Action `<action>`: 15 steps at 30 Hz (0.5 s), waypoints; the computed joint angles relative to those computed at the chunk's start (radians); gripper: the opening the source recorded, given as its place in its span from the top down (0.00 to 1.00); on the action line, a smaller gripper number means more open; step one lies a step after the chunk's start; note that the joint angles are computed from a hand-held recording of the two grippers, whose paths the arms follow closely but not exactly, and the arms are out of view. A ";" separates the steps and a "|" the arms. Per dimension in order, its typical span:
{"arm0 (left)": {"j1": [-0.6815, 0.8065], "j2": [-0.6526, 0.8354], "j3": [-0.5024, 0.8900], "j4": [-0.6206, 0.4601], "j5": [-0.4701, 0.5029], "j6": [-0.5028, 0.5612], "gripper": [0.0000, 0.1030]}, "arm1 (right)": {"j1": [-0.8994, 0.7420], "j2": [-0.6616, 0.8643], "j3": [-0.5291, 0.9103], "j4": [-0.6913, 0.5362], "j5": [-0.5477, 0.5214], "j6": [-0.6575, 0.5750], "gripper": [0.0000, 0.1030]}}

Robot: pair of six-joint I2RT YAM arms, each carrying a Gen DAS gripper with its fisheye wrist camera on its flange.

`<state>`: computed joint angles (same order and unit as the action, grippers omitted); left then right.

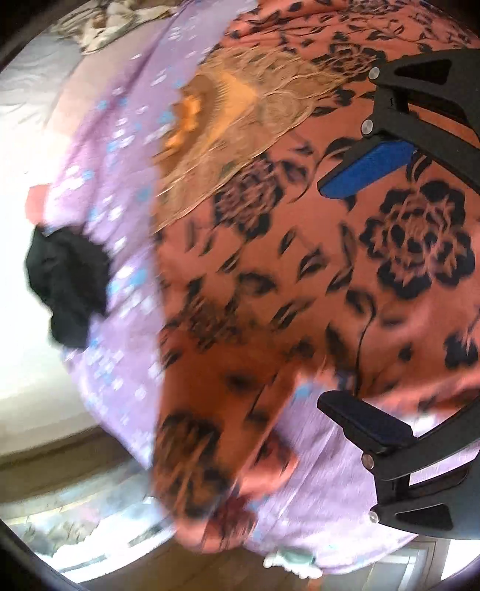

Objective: Fold small clothes

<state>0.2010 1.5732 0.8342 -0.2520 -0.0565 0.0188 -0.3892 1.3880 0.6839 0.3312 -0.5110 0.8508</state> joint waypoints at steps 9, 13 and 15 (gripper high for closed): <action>0.216 -0.098 -0.043 0.063 -0.015 0.082 0.00 | 0.533 0.104 0.087 0.167 0.082 0.168 0.93; 0.282 -0.063 -0.030 0.128 -0.026 0.086 0.00 | 0.738 0.279 0.196 0.242 0.079 0.212 0.88; 0.304 -0.050 -0.027 0.148 -0.028 0.082 0.00 | 0.806 0.340 0.254 0.210 0.054 0.218 0.77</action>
<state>0.5052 1.5229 0.8070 -0.1041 -0.0846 0.1013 0.4167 1.7276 0.9374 0.5411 -0.4572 1.0687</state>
